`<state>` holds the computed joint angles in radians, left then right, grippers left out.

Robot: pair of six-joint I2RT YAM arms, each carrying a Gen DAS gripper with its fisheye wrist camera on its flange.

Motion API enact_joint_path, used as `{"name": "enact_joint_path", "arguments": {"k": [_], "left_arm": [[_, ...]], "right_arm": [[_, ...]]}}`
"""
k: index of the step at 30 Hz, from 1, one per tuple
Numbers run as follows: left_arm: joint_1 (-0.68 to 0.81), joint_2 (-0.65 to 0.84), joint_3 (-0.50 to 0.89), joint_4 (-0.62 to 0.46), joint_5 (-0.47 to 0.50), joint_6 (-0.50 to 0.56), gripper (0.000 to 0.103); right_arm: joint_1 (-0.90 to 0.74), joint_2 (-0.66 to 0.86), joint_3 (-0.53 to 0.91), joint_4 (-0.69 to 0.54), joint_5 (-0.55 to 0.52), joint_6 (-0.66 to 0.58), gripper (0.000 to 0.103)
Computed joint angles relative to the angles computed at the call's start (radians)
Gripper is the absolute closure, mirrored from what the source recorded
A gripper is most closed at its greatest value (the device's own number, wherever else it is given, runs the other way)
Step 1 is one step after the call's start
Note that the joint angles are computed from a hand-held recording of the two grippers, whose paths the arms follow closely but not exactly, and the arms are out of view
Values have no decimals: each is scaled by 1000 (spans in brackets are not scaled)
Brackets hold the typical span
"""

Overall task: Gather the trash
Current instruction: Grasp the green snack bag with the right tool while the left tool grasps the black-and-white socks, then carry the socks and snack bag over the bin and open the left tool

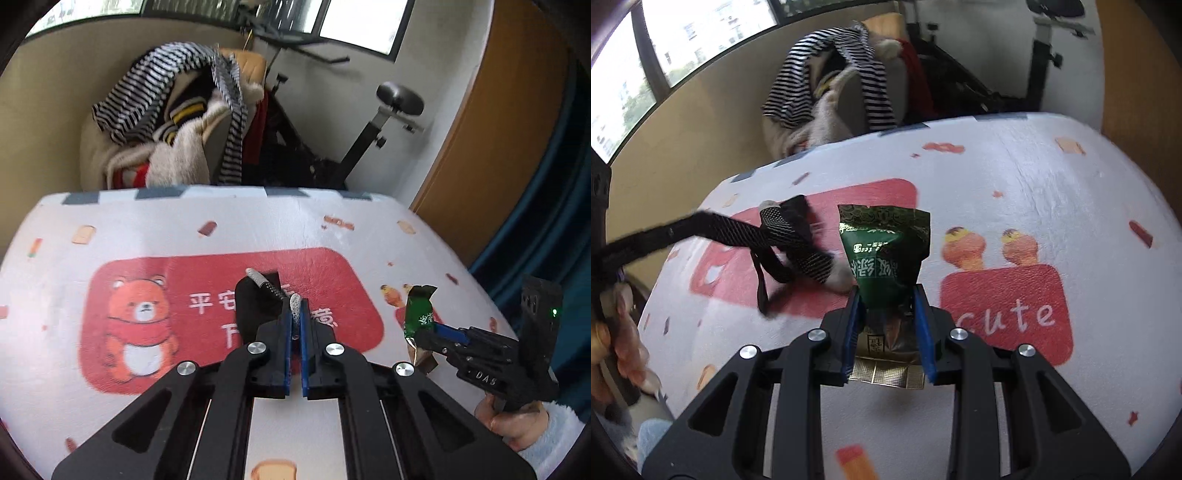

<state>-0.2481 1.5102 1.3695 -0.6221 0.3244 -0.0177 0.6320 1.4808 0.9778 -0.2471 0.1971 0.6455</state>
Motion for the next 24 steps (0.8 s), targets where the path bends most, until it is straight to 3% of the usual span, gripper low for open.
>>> {"name": "enact_joint_path", "arguments": {"k": [10,14,20,24], "left_arm": [[165,-354,-118,-204,205,87,99],[295,-482,-153,-332,360,116,99],[456,-624,-139,-607,525,308,99],[605,-662,-83,-871,633,546,99]], "right_arm": [[219,-105,66,-160,164,35,73],[309,-143,106,-239,212,79,73],[448,-167,176,-343,287,165,73],[530,-163,189,-371,340,189,73]]}}
